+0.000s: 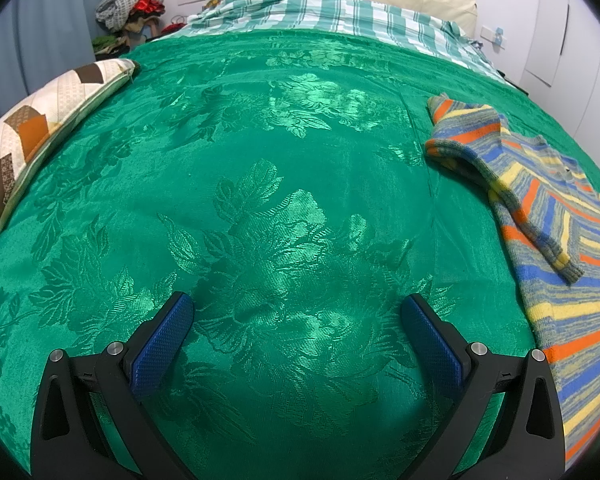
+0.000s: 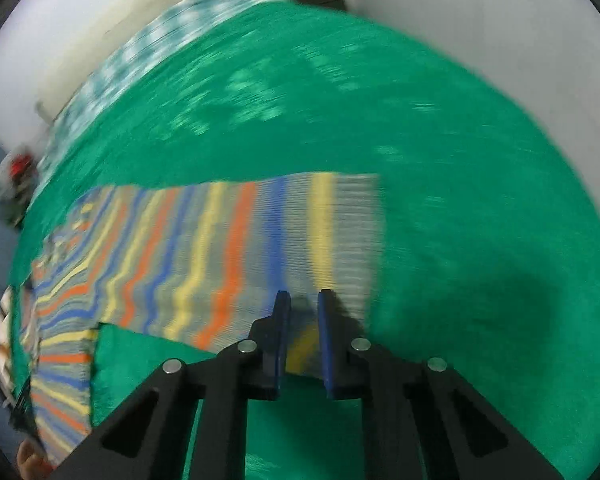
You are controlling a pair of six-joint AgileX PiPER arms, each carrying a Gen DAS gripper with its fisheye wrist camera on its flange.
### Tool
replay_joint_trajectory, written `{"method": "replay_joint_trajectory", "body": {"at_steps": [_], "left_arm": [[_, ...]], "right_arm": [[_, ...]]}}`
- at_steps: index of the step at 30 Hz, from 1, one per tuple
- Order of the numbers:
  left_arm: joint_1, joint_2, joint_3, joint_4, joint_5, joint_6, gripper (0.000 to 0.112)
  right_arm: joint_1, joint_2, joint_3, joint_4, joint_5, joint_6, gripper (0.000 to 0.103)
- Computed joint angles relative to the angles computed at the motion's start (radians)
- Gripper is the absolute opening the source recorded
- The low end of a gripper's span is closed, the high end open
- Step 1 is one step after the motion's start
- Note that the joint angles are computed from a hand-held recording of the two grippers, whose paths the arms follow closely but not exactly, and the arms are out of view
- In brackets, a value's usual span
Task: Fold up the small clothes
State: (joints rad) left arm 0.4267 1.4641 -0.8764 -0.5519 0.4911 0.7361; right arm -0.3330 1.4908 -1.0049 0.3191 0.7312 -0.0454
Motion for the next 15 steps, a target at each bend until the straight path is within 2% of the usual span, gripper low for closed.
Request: {"method": "replay_joint_trajectory", "body": {"at_steps": [1,3,5,8,11,12,14,15], "left_arm": [[0.000,-0.001,0.001,0.001,0.000,-0.001,0.103],[0.001,0.000,0.000,-0.003,0.000,0.002,0.103],[-0.001,-0.001,0.001,0.003,-0.002,-0.003,0.103],[-0.003,-0.007,0.005,0.013,-0.005,-0.012,0.103],[0.005,0.002,-0.020,0.032,0.036,-0.038,0.103],[0.007,0.004,-0.033,0.050,0.059,-0.059,0.103],[0.001,0.027,-0.106,0.154,0.167,-0.139,0.103],[-0.012,0.043,-0.171,0.239,0.255,-0.202,0.102]], "right_arm": [[0.017,-0.038,0.014,-0.079,0.005,0.070,0.019],[0.061,-0.118,0.038,-0.205,0.023,0.178,0.054],[0.084,-0.235,0.084,-0.212,0.030,0.180,0.067],[0.111,-0.382,0.160,-0.233,0.082,0.167,0.071],[0.218,-0.425,0.207,-0.316,0.140,0.244,0.072],[0.207,-0.430,0.215,-0.315,0.161,0.232,0.072],[0.192,-0.449,0.220,-0.323,0.166,0.242,0.072],[0.171,-0.451,0.218,-0.310,0.163,0.234,0.072]]}}
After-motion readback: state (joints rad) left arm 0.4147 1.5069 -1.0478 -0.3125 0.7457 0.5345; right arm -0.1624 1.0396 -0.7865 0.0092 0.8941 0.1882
